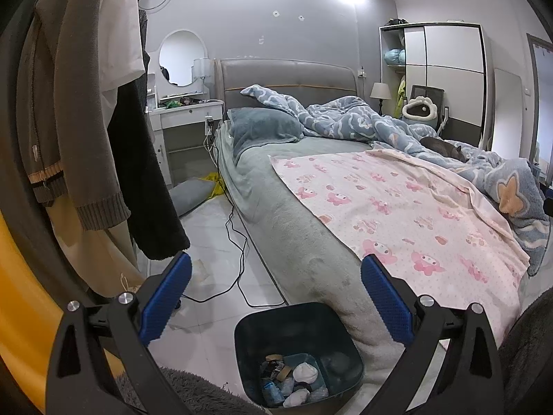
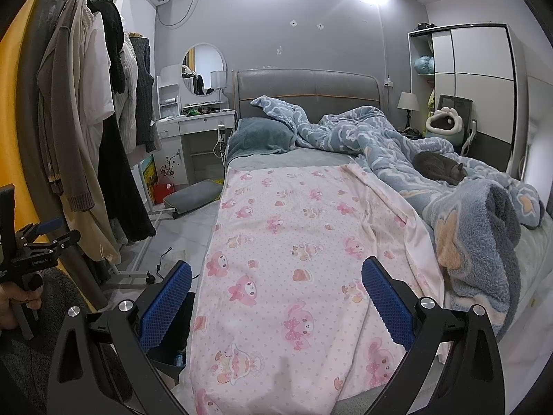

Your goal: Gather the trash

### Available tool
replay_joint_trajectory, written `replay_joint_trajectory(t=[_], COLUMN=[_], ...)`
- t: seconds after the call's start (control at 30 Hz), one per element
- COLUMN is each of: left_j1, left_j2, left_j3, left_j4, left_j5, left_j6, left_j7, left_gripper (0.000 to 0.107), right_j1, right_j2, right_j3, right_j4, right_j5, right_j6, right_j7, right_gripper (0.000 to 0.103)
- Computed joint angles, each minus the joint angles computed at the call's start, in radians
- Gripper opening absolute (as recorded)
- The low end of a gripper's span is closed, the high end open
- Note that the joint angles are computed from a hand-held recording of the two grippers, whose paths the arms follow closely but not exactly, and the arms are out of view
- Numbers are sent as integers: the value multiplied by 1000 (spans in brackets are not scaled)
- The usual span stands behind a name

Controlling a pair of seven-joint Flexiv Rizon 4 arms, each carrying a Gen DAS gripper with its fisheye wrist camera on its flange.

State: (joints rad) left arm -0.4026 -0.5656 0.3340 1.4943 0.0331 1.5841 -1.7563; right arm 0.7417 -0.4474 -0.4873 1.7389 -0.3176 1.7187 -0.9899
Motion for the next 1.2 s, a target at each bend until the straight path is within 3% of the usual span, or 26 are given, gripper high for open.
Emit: replay_joint_trajectory(t=[1.2], left_j1=[-2], left_j2=[-1], left_j3=[2], left_j4=[-3], left_j5=[9], left_j6=[-2], left_j7=[-12], left_gripper=[100], right_j1=[-6], right_j2=[4], right_j3=[5], right_j4=[-2], right_j5=[-16], right_j6=[-7], right_j7=[11], right_gripper=[100])
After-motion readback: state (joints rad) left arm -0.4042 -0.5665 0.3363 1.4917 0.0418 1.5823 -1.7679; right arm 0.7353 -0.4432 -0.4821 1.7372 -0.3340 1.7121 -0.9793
